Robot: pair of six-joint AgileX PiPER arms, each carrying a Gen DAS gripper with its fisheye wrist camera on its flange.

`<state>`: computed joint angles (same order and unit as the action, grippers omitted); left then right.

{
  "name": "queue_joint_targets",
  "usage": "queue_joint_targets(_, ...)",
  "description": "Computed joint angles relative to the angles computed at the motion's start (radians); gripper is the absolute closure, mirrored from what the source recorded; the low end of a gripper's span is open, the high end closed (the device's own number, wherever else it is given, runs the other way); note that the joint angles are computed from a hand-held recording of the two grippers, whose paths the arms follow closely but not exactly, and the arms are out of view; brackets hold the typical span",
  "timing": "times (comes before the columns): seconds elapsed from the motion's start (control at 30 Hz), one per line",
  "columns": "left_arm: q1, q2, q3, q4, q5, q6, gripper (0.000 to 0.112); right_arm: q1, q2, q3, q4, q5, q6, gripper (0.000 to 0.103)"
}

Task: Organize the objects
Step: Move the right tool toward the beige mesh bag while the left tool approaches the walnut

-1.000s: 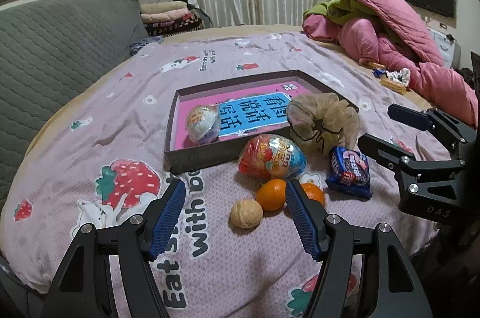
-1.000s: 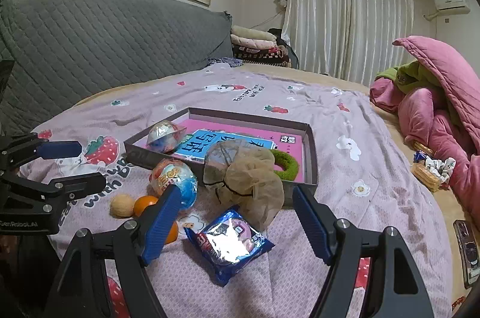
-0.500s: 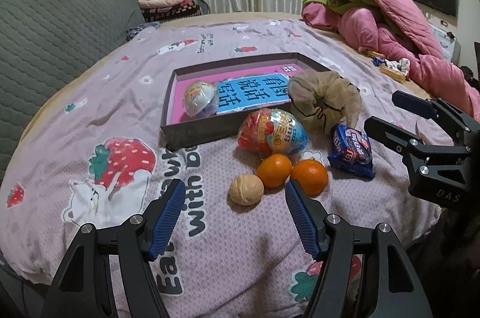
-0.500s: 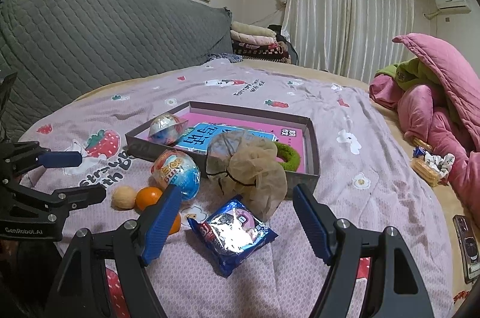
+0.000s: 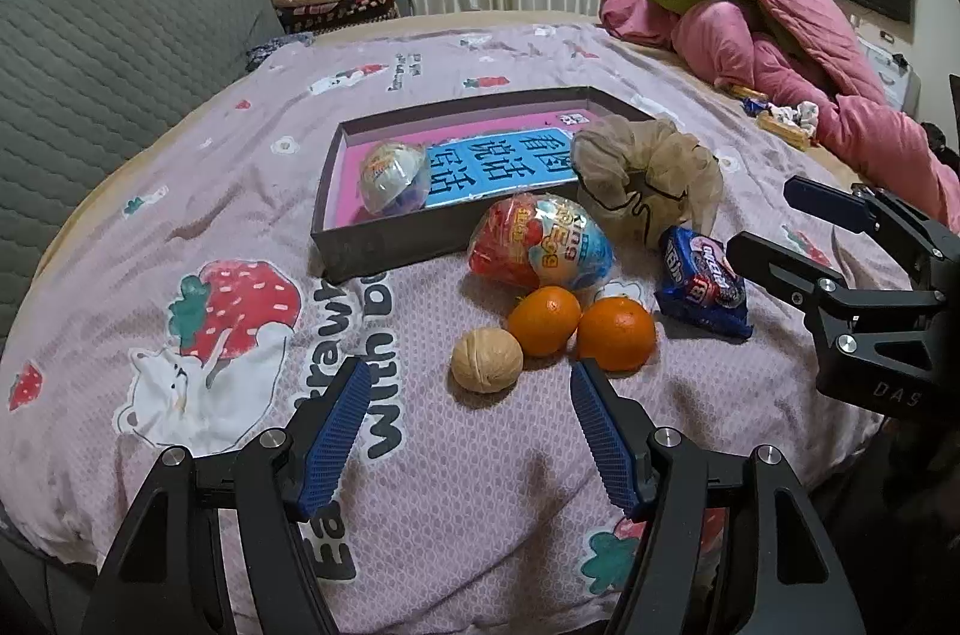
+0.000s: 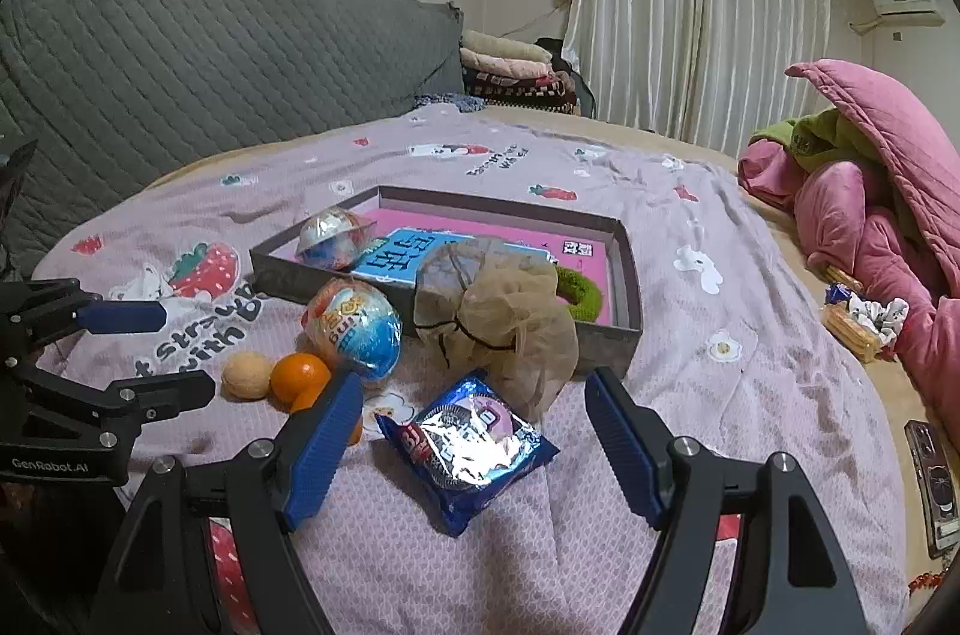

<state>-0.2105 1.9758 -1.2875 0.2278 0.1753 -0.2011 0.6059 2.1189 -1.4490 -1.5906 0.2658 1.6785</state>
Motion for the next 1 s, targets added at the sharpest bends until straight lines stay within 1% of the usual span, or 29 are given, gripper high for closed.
queue_joint_targets(0.2,0.010,0.024,-0.020,-0.119,0.019,0.113,0.041,0.002,0.011,-0.012,0.066,0.003,-0.071,0.027)
queue_joint_targets(0.47,0.020,0.048,-0.035,-0.194,0.028,0.182,0.041,0.002,0.026,-0.031,0.133,0.005,-0.137,0.027)
queue_joint_targets(0.73,0.030,0.070,-0.056,-0.241,0.045,0.222,0.042,-0.001,0.034,-0.040,0.148,-0.003,-0.148,0.027)
queue_joint_targets(0.9,0.037,0.091,-0.078,-0.298,0.056,0.277,0.042,-0.006,0.040,-0.049,0.170,-0.008,-0.171,0.027)
queue_joint_targets(1.0,0.042,0.099,-0.081,-0.344,0.054,0.319,0.042,-0.006,0.048,-0.062,0.211,-0.006,-0.213,0.027)
